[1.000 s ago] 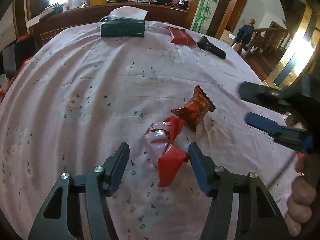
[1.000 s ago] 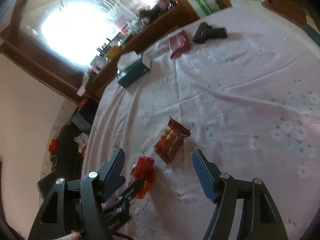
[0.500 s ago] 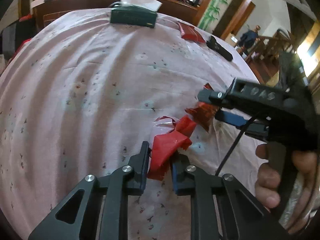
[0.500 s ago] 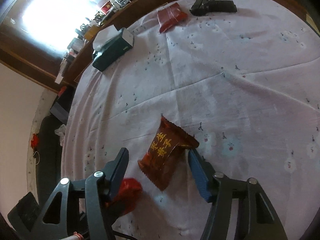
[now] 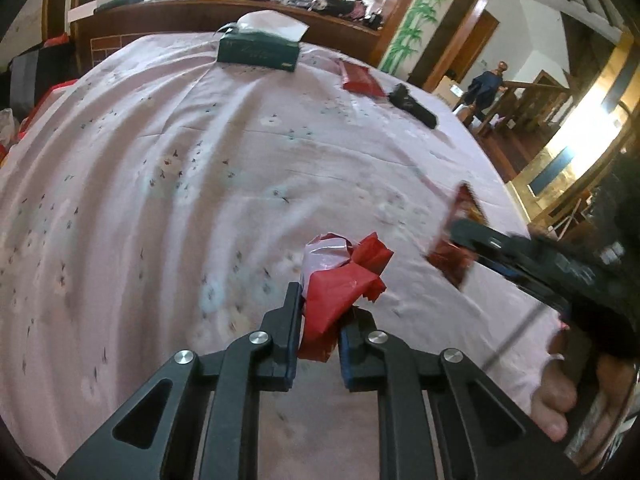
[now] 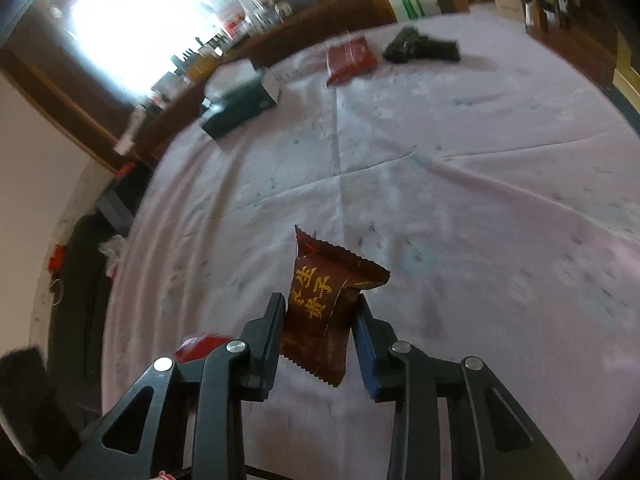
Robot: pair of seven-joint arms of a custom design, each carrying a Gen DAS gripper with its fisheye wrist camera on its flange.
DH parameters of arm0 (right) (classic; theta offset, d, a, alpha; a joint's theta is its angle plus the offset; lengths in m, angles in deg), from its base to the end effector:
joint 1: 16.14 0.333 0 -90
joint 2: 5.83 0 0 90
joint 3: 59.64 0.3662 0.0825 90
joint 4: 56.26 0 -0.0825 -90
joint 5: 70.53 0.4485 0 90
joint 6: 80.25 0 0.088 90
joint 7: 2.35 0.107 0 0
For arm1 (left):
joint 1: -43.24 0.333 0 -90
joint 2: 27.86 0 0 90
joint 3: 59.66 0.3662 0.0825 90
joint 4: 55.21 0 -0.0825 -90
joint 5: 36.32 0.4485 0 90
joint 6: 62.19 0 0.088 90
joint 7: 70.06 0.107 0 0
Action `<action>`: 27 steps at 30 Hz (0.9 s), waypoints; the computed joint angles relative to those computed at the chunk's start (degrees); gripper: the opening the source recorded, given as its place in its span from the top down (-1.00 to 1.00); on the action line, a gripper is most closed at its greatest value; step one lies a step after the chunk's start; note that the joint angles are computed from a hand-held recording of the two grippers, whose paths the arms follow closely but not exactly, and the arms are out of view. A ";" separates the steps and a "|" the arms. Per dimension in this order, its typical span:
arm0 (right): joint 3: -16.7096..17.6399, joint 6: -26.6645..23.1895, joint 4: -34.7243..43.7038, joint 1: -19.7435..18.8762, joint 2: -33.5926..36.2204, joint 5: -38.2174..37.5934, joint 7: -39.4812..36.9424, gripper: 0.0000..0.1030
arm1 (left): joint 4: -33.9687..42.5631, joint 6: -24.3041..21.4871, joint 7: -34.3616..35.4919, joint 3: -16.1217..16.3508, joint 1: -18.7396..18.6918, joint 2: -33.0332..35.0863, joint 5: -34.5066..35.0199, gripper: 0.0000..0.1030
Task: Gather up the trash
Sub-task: 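Carry the red wrapper with the left gripper while the right gripper carries the snack packet to the basket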
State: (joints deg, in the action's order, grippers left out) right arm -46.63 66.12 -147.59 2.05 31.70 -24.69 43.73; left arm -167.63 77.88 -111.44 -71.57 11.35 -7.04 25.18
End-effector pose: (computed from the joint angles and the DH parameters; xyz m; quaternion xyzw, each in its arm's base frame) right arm 0.7075 0.3811 0.2862 -0.8338 0.4272 0.0977 0.3357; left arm 0.5047 -0.4723 0.3084 -0.8646 0.3809 -0.2656 0.1919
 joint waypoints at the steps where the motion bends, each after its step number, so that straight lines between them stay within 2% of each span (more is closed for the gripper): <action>1: 1.36 1.52 -3.47 -2.05 -2.56 2.58 -3.50 0.33 | 0.46 -0.75 -0.47 -0.16 -0.67 -0.10 0.46 0.72; 4: 4.11 3.08 -12.44 -7.97 -9.87 13.44 -14.18 0.33 | 3.01 -3.97 -0.88 -0.77 -2.95 0.05 2.13 0.72; 6: 3.94 2.24 -16.11 -10.06 -13.40 19.14 -19.27 0.33 | 5.60 -6.54 -0.59 -1.17 -4.71 0.67 3.51 0.71; 9: 2.85 0.75 -22.46 -13.20 -19.38 28.83 -28.57 0.34 | 9.63 -9.74 -0.07 -1.36 -7.23 2.16 5.66 0.71; 13: -0.24 -0.80 -29.12 -14.48 -25.50 38.39 -39.04 0.34 | 15.78 -11.08 1.27 -1.03 -10.42 5.60 8.59 0.71; 20: -8.00 -6.23 -37.45 -14.55 -33.20 45.59 -48.28 0.34 | 28.47 -7.68 8.67 0.91 -14.91 14.01 7.86 0.71; 27: -14.22 -6.84 -41.06 -14.71 -36.82 49.07 -52.14 0.34 | 40.54 -4.52 17.02 4.51 -18.93 21.48 4.70 0.71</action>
State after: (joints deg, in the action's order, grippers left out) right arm -60.85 59.28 -188.64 -12.66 -5.12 24.38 -8.41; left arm -127.09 73.37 -94.42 -67.06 -7.58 14.43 29.88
